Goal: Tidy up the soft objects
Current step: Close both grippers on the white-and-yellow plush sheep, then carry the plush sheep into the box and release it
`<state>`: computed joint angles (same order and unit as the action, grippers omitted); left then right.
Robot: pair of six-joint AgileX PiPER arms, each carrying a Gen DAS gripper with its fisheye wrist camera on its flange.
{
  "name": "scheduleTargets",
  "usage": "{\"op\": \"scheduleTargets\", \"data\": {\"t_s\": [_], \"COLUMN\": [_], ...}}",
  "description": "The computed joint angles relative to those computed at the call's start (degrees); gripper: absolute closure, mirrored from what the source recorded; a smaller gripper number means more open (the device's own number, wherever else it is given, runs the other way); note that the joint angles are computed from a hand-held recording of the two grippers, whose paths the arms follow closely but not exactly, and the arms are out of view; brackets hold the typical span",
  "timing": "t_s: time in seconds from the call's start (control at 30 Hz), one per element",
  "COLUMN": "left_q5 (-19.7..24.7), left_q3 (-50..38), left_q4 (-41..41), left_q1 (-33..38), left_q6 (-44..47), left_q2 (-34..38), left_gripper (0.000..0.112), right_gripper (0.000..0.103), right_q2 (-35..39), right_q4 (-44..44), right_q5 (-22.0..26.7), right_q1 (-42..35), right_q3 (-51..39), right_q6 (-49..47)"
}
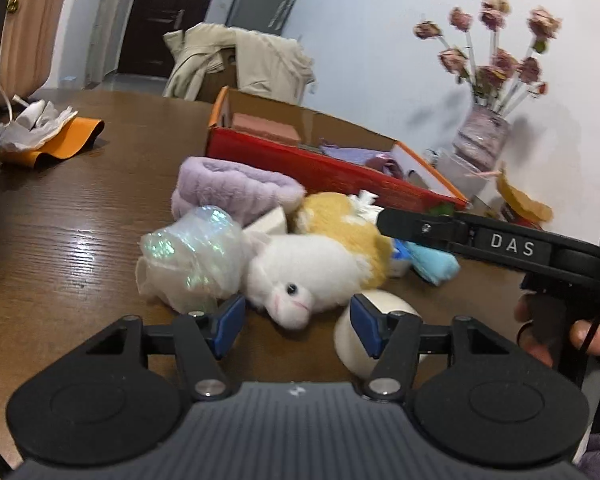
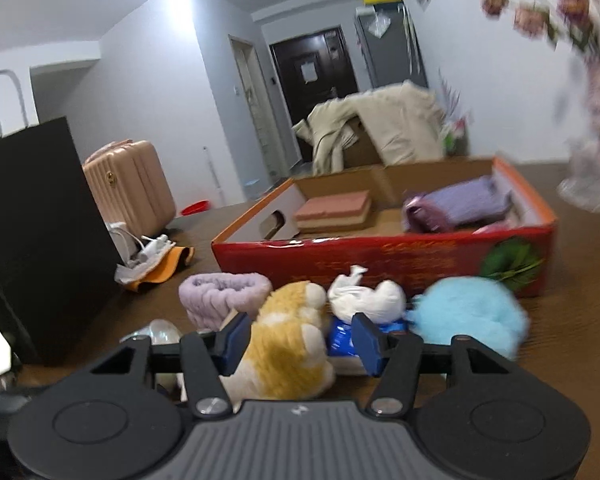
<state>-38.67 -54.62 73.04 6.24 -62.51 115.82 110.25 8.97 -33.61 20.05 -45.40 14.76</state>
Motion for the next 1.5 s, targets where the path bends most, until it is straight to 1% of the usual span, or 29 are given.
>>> {"op": "scheduleTargets", "data": {"t_s": [0.03, 0.07, 0.1, 0.13, 0.2, 0.3, 0.4, 0.43, 0.47, 0.53, 0.57, 0.6, 0.67, 0.7, 0.73, 0.77, 0.8, 0.83, 0.87, 0.9, 1.03, 1.07, 1.13, 1.17, 1.23, 1.3, 1.37, 1.43, 1.5], "left_q5": [0.5, 0.2, -0.3, 0.2, -0.6, -4.3, -4.9, -4.5, -3.4, 3.3, 5.2, 5.9, 4.0, 2.8, 1.0, -1.2, -2.6, -3.8, -4.3, -4.2, -3.8, -4.5, -6.3, -5.9, -5.6, -6.4, -7.7, -8.4, -7.8], "left_q3": [-1.4, -3.1, -4.2, -4.8, -5.8, -7.0, -7.3, -7.8, -8.3, -9.0, -8.8, -8.2, -7.2, -6.9, -6.8, -7.4, -7.7, -8.1, -8.5, -8.6, -10.5, -11.3, -12.8, -12.7, -11.8, -10.7, -10.6, -13.2, -18.6], "left_q4": [1.2, 3.1, 4.9, 5.3, 7.5, 11.8, 11.0, 10.1, 8.5, 4.5, 1.7, -0.4, 1.3, 2.8, 5.6, 9.2, 10.9, 12.5, 13.7, 14.3, 17.1, 18.0, 19.4, 19.0, 18.8, 17.9, 15.9, 15.6, 16.9], "left_q1": [-0.2, -0.2, -0.1, -0.4, -0.7, -1.3, -4.0, -5.2, -6.5, -9.9, -10.7, -10.9, -9.8, -9.3, -8.8, -8.4, -8.5, -8.8, -9.3, -10.1, -11.2, -11.0, -10.7, -10.8, -10.9, -10.4, -9.5, -8.8, -8.3], "left_q6": [-2.3, -5.0, -7.0, -8.2, -9.7, -12.5, -10.6, -10.0, -9.3, -8.1, -5.9, -4.6, -6.9, -8.2, -10.6, -14.1, -16.2, -18.3, -19.5, -20.2, -24.7, -26.0, -28.6, -28.2, -27.5, -26.6, -24.7, -25.3, -27.8], "left_q2": [0.7, 1.6, 2.1, 2.3, 2.7, 3.4, 3.5, 3.8, 4.1, 3.6, 3.1, 2.4, 1.0, 0.5, 0.2, 0.2, 0.5, 0.8, 1.2, 1.4, 3.3, 4.2, 5.4, 5.4, 4.4, 2.3, 0.2, -0.3, 0.6], "left_gripper": [0.055, 0.061, 0.063, 0.064, 0.068, 0.069, 0.070, 0.070, 0.068, 0.067, 0.067, 0.065, 0.059, 0.055, 0.054, 0.048, 0.046, 0.046, 0.046, 0.046, 0.049, 0.056, 0.058, 0.059, 0.060, 0.060, 0.060, 0.060, 0.060], "right_gripper": [0.066, 0.071, 0.071, 0.072, 0.077, 0.077, 0.081, 0.082, 0.083, 0.083, 0.083, 0.083, 0.083, 0.080, 0.077, 0.069, 0.061, 0.055, 0.054, 0.054, 0.054, 0.055, 0.057, 0.058, 0.061, 0.061, 0.061, 0.061, 0.061], "right_q2": [1.3, 2.0, 2.3, 1.9, -0.4, -4.9, -9.0, -10.1, -10.6, -10.0, -10.1, -11.1, -13.3, -14.4, -14.7, -14.8, -14.4, -13.6, -12.0, -10.0, -4.7, -3.6, -1.4, -0.7, -1.3, -4.1, -8.3, -11.7, -12.0], "right_q4": [-3.5, -6.6, -9.0, -9.2, -7.1, -0.1, 6.8, 7.3, 5.9, 4.4, 6.3, 8.2, 11.5, 14.5, 15.1, 13.5, 9.5, 3.9, -1.5, -6.0, -13.8, -14.9, -17.4, -17.9, -18.4, -17.6, -16.6, -17.1, -21.2], "right_q5": [1.2, 1.7, 0.8, 0.1, -2.1, -5.5, -8.3, -8.7, -9.2, -12.6, -13.5, -15.0, -18.0, -19.3, -20.1, -19.9, -18.6, -17.8, -18.6, -21.1, -24.5, -24.6, -25.8, -26.3, -26.0, -24.9, -22.6, -18.4, -12.7], "right_q1": [-1.0, -1.6, -2.0, -1.9, -1.3, 0.3, 3.1, 3.8, 4.0, 4.9, 6.0, 6.7, 6.7, 6.5, 5.2, 3.0, -0.5, -4.2, -7.2, -9.4, -13.8, -14.3, -15.2, -15.4, -15.8, -15.1, -14.2, -14.2, -15.6], "right_q3": [-1.7, -2.5, -2.0, -1.0, 3.3, 11.9, 19.3, 21.1, 22.3, 23.6, 23.8, 24.7, 26.9, 28.0, 28.7, 29.2, 29.2, 29.2, 29.0, 29.1, 28.0, 27.1, 26.3, 26.0, 26.2, 26.8, 26.6, 23.4, 16.5], "right_q6": [3.6, 6.7, 9.3, 9.7, 7.4, 5.3, 4.2, 5.4, 7.0, 7.0, 4.7, 3.0, 1.3, -0.3, -0.6, 0.7, 4.0, 8.3, 12.4, 15.8, 23.1, 24.1, 26.3, 27.1, 27.2, 26.4, 24.5, 22.9, 24.2]}}
